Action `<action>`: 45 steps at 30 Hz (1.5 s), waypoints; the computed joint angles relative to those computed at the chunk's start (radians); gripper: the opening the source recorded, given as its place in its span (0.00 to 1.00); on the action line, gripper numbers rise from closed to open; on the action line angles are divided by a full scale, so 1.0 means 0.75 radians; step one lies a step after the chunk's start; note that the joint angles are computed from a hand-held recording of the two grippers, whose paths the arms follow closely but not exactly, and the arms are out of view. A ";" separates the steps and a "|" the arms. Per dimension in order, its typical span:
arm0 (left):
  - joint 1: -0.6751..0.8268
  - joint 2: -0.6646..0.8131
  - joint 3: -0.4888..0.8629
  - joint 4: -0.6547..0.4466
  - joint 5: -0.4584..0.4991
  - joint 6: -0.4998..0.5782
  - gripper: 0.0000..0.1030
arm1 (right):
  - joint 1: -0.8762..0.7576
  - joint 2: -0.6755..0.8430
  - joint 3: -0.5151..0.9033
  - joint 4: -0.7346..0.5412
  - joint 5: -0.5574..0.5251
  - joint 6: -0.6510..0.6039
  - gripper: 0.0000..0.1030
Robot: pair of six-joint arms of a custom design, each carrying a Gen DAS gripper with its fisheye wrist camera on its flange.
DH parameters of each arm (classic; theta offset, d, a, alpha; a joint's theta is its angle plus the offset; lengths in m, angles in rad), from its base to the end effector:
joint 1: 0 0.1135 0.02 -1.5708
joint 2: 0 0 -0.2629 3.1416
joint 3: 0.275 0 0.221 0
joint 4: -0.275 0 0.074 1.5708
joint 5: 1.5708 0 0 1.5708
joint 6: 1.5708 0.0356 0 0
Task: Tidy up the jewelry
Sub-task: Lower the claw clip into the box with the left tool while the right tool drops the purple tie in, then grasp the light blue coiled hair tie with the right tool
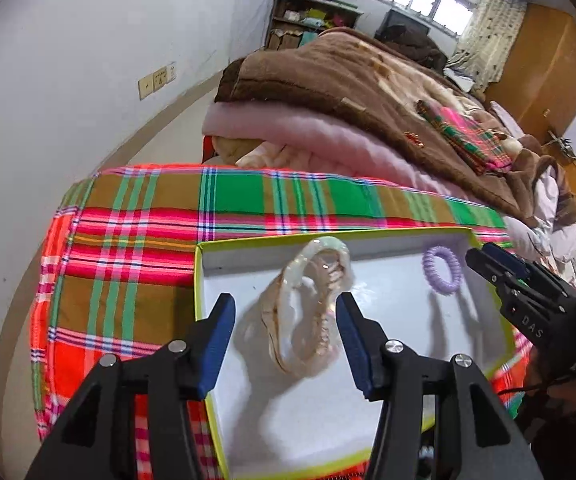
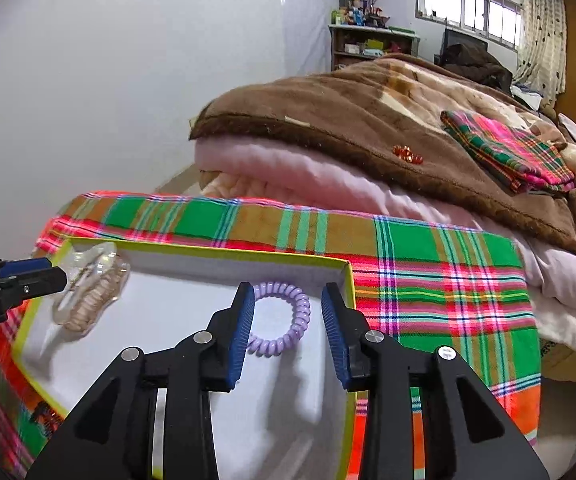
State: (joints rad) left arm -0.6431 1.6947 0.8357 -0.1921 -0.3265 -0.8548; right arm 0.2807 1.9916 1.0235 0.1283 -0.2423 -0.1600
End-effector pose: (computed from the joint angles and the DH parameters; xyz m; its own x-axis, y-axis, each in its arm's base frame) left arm 0.2392 -0.1650 0.1590 -0.7883 -0.3022 -0.5360 -0.2349 0.9529 -0.1919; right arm 0.3530 0.1107 0.1314 -0.6389 -0.3451 -0.6875 -0.5314 0.8442 0.0700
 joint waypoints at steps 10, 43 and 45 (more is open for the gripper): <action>-0.202 -0.214 -0.101 -0.080 -0.139 -0.165 0.60 | -0.060 -0.270 -0.256 0.055 -0.119 -0.035 0.37; -0.856 -0.338 -0.484 -0.079 -0.339 -1.002 0.64 | 0.223 -0.445 -0.719 0.147 -0.162 -0.197 0.37; -0.857 -0.333 -0.492 -0.065 -0.329 -0.997 0.64 | 0.248 -0.406 -0.700 0.152 -0.121 -0.193 0.36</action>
